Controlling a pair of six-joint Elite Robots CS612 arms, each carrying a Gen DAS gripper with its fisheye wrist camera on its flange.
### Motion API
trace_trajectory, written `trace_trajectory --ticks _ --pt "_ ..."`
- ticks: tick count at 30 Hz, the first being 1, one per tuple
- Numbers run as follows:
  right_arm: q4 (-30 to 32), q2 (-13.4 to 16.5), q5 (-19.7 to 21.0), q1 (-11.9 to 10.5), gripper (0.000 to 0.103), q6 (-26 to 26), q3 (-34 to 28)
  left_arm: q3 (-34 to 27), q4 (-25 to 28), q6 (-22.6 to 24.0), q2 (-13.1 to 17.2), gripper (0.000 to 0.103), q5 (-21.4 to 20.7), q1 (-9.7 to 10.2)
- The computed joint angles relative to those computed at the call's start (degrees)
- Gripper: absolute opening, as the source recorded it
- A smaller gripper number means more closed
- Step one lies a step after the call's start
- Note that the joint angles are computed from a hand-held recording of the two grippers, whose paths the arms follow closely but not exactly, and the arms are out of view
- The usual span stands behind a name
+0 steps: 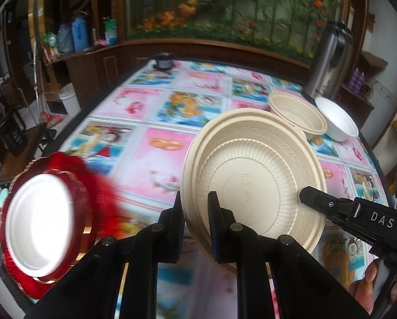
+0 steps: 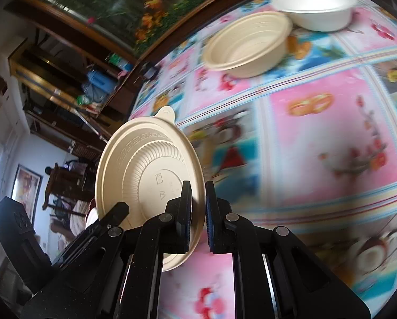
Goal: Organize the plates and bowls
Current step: 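Lift the beige plate with the right tool and carry it to the red stack, then lower the beige plate onto the stacked plates and open the right tool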
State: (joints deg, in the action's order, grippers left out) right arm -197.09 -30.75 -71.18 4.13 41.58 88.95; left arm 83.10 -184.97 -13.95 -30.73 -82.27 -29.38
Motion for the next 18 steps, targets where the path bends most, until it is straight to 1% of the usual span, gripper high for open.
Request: trace_trajectory --ticks 6,10,13,18 --pt "2.2 -0.5 -0.8 2.6 0.009 -2.9 -2.4 3.7 -5.4 -0.9 -1.5 0.015 0.3 2.01" --pt "3.9 -0.6 -1.1 4.2 0.009 -4.7 -4.2 5.2 -7.8 -1.9 -2.1 0.015 0.4 3.38" --pt "4.7 -0.7 -1.2 5.3 0.009 -6.0 -4.8 5.5 -8.5 -2.9 -2.2 0.015 0.3 4.32" --pt "8.4 0.1 -1.5 7.0 0.009 -8.0 -8.4 5.3 -8.2 -4.8 -1.9 0.015 0.0 5.95"
